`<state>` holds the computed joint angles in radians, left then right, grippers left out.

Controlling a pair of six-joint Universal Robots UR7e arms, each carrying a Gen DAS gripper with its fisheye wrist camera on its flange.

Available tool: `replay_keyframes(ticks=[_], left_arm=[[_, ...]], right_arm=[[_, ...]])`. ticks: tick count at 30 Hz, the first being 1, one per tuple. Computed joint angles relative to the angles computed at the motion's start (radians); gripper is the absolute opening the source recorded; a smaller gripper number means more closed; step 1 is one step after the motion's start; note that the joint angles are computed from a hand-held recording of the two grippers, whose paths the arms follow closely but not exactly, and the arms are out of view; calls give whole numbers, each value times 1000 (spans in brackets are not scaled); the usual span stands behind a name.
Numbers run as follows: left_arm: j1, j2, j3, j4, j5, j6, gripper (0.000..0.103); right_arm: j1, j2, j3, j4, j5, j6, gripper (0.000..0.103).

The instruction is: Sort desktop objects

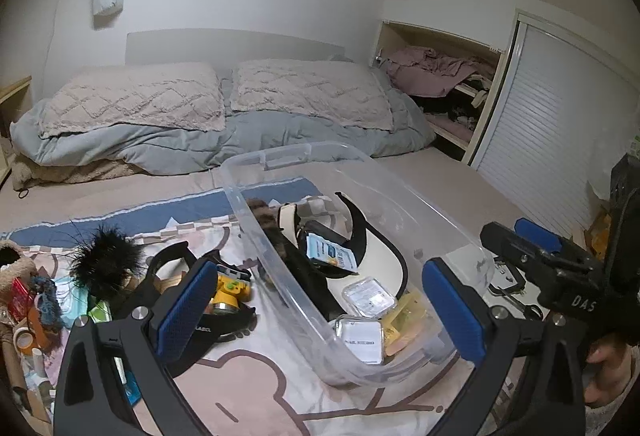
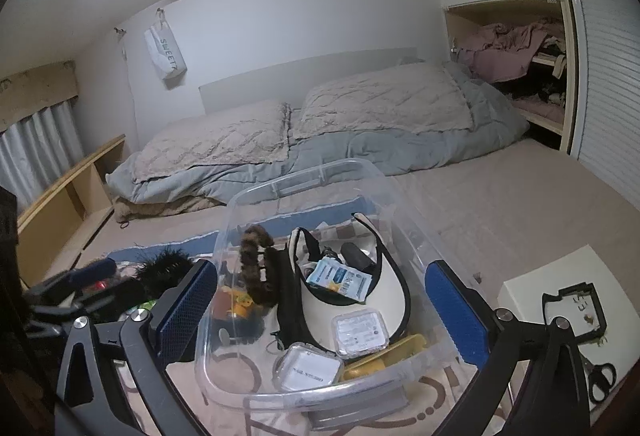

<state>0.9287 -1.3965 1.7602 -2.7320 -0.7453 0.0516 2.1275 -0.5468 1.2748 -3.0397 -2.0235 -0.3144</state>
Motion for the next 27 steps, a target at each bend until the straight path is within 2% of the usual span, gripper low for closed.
replay_keyframes(ticks=[7,12,27], left_arm=[[3,-12,10,-40,5,23,103],[6,-11,10,-64,2,45,103],[10,-11,3,-66,1,55,103]], right_arm=[[1,13,9,-58,-38,-36,103],[-1,19,4,-59,-54,-56,103],[-3,18,6,-79,-44,-71,103]])
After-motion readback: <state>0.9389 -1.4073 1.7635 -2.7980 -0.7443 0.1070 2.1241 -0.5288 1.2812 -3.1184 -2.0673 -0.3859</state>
